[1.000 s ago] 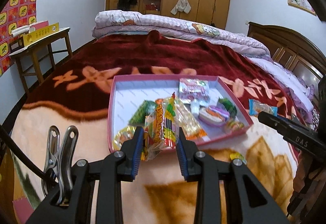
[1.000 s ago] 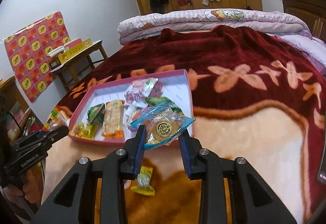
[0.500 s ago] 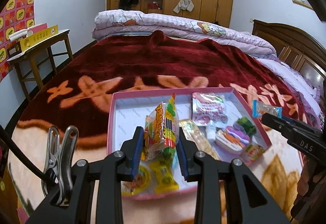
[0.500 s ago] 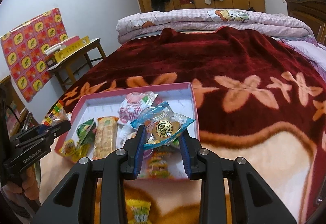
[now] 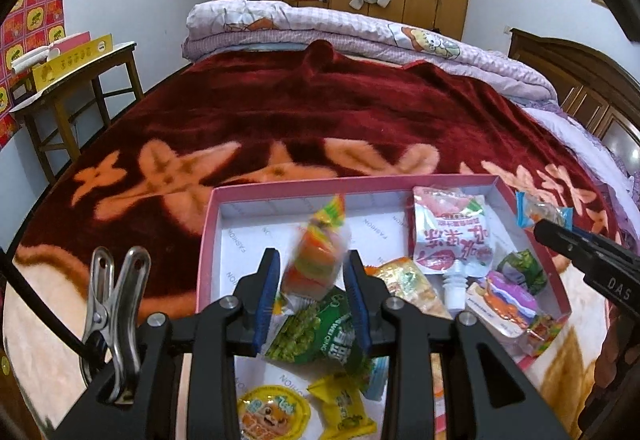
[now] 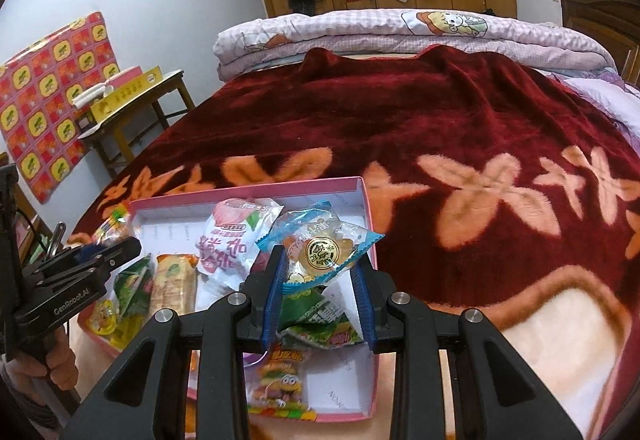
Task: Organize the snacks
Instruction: 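Open both tools to release the candy packs in the tray, then withdraw both open tools toward the chocolate ball and yellow-green candy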
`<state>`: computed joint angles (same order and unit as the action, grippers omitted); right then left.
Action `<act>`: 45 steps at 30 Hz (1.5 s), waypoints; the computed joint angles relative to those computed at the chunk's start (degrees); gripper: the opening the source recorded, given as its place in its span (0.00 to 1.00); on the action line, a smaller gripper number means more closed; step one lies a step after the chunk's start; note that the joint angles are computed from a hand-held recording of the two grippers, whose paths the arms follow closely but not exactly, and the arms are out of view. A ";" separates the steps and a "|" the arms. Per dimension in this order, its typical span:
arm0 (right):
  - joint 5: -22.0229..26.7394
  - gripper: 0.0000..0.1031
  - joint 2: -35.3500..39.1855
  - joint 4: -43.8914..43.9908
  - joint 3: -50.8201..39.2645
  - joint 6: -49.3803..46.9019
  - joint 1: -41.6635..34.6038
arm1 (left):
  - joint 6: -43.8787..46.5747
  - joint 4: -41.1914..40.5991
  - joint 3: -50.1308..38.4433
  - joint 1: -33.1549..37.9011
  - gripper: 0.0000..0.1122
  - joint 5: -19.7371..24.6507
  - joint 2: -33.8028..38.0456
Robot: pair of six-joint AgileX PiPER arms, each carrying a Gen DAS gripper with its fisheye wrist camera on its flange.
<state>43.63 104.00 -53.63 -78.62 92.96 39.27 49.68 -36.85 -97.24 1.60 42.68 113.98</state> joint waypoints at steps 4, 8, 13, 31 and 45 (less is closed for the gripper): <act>-0.59 0.36 0.34 -0.08 0.21 0.65 -0.30 | -0.74 1.85 0.10 -0.65 0.37 -1.00 0.07; -0.48 0.45 0.34 -0.48 0.49 1.28 -0.04 | -1.08 2.96 1.13 -1.05 0.39 -2.16 -0.60; 0.24 0.54 -0.95 -1.76 1.24 3.31 0.80 | -2.77 4.83 2.35 -1.21 0.39 -2.54 -1.94; 5.32 0.55 -5.26 -3.39 2.51 7.01 8.34 | -0.09 0.67 12.65 2.99 0.39 1.03 -12.99; 10.33 0.55 -6.76 -3.04 5.31 12.58 16.04 | 5.14 -2.56 23.37 6.53 0.40 3.67 -21.69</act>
<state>53.97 97.24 -56.67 -73.31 105.53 55.31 54.82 -39.41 -73.87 8.13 46.35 92.29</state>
